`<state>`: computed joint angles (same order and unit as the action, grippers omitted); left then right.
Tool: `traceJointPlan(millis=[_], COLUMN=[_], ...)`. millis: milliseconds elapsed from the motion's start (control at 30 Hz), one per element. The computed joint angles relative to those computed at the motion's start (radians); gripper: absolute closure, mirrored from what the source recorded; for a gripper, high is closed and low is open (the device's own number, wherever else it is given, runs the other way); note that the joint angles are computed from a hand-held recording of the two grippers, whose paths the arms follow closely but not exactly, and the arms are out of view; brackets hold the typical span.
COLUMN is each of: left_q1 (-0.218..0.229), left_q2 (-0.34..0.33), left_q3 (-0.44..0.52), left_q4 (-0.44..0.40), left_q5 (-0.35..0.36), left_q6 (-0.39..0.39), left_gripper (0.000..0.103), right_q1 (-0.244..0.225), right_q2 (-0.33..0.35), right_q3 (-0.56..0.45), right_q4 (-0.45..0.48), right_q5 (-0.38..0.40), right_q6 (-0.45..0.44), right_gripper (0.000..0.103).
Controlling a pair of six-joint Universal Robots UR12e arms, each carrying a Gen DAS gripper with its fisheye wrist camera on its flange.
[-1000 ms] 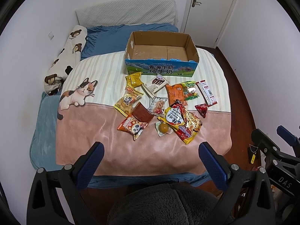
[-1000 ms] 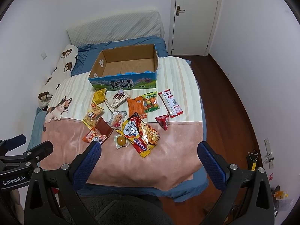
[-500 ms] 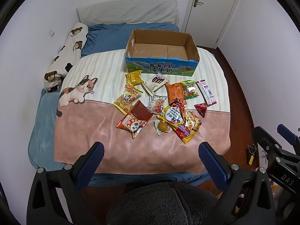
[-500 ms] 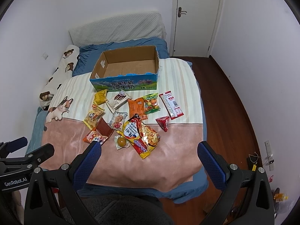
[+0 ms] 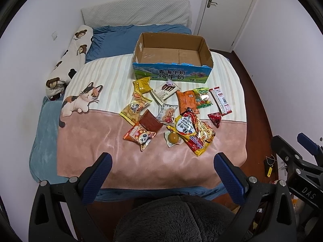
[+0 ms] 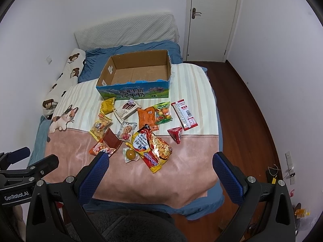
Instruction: Organize snacks
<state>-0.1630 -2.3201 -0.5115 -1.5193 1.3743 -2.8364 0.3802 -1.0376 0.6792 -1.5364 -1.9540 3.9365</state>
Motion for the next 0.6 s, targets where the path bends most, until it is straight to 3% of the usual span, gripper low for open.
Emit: traceJointPlan(millis=[300,600], left_q1=[-0.006,-0.001], left_q2=[-0.034,-0.032], left_q3=[0.065,0.057], left_q4=[-0.037,-0.034], left_q5=[-0.007,-0.015], left_q6=[0.000,0.003], left_gripper=[0.000,0.000], right_q1=[-0.002,-0.002], right_q2=[0.002,0.004], right_q3=[-0.002,-0.005], right_q4=[-0.001,-0.003], right_q5=[0.002,0.002], right_q6=[-0.003,-0.001], right_gripper=[0.000,0.000])
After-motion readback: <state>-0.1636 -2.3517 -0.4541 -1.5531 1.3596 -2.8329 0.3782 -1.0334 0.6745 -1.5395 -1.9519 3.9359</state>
